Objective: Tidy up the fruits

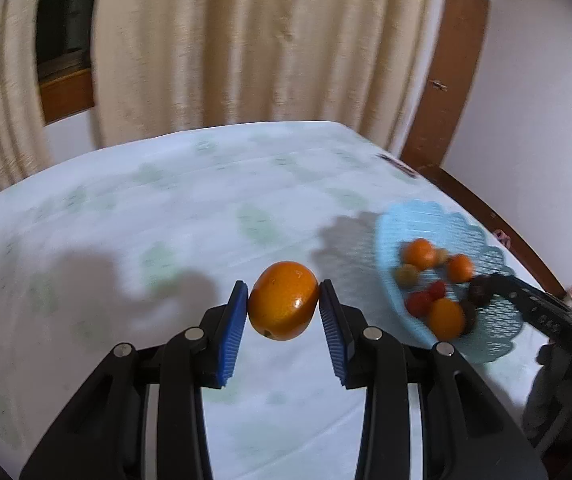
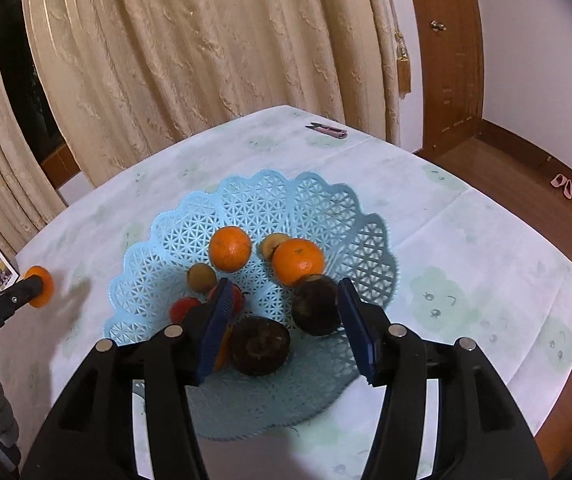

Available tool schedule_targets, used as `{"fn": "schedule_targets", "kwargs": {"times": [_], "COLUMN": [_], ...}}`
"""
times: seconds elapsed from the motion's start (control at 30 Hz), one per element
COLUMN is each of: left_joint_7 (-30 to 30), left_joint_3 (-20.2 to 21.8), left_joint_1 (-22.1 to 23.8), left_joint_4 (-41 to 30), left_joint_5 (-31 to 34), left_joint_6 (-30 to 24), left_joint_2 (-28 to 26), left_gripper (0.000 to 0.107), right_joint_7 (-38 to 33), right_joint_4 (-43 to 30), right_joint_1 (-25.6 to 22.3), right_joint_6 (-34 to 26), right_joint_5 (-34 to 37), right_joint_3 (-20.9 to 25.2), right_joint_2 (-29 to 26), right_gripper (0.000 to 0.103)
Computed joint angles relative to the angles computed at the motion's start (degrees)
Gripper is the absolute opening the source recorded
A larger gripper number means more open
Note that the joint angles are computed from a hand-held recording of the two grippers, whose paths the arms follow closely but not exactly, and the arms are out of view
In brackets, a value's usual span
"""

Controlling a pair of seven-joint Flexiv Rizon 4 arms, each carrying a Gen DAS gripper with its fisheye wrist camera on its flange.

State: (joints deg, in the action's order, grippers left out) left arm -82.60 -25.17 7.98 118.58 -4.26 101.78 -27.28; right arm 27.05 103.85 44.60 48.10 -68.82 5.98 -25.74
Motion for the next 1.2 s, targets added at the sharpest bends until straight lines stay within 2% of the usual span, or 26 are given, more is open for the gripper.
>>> {"fn": "schedule_targets", "kwargs": {"times": [0.23, 0.47, 0.7, 0.83, 0.9, 0.97, 1.03, 1.1, 1.13, 1.2], "left_joint_7": [3.77, 6.99, 8.7, 7.71, 7.19, 6.97, 6.48, 5.7, 5.69, 5.6], "left_joint_3": [-1.24, 3.15, 7.0, 11.55, 14.78, 16.49, 19.51, 25.35, 26.7, 32.89], "left_joint_1": [-5.18, -12.94, -17.29, -20.99, -23.56, -24.87, -27.4, -32.36, -33.58, -39.13], "left_joint_4": [-5.19, -10.7, -13.08, -12.82, -12.85, -12.64, -12.52, -12.44, -12.43, -12.35], "left_joint_5": [0.67, -1.91, -4.2, -4.22, -3.94, -3.73, -4.03, -5.63, -6.17, -8.62], "left_joint_6": [-2.28, -5.21, -6.58, -3.2, -1.35, -0.27, 1.14, 2.33, 2.61, 3.55], "left_joint_2": [-3.32, -6.88, -8.72, -8.37, -8.14, -7.82, -7.65, -7.45, -7.45, -7.65], "left_gripper": [0.037, 0.037, 0.039, 0.067, 0.073, 0.085, 0.089, 0.093, 0.095, 0.098], "right_joint_7": [3.79, 6.02, 6.12, 6.02, 5.28, 4.76, 4.82, 4.79, 4.85, 5.08], "right_joint_4": [2.27, 3.57, 3.77, 3.85, 3.58, 3.39, 3.27, 3.22, 3.2, 3.17], "right_joint_1": [-0.08, -0.81, -0.7, 0.1, 0.52, 0.94, 1.3, 1.67, 1.75, 2.1], "right_joint_6": [-1.59, -1.67, -3.08, -6.17, -7.69, -8.93, -9.92, -11.11, -11.38, -12.33], "right_joint_5": [-2.65, -4.43, -4.44, -3.99, -3.57, -3.09, -2.86, -2.45, -2.36, -1.99], "right_joint_3": [0.46, 1.39, 1.89, 2.36, 2.64, 2.92, 3.05, 3.23, 3.3, 3.5], "right_joint_2": [1.92, 2.82, 3.17, 3.58, 3.53, 3.52, 3.5, 3.58, 3.6, 3.67], "right_gripper": [0.056, 0.056, 0.057, 0.066, 0.066, 0.068, 0.075, 0.075, 0.077, 0.082]}}
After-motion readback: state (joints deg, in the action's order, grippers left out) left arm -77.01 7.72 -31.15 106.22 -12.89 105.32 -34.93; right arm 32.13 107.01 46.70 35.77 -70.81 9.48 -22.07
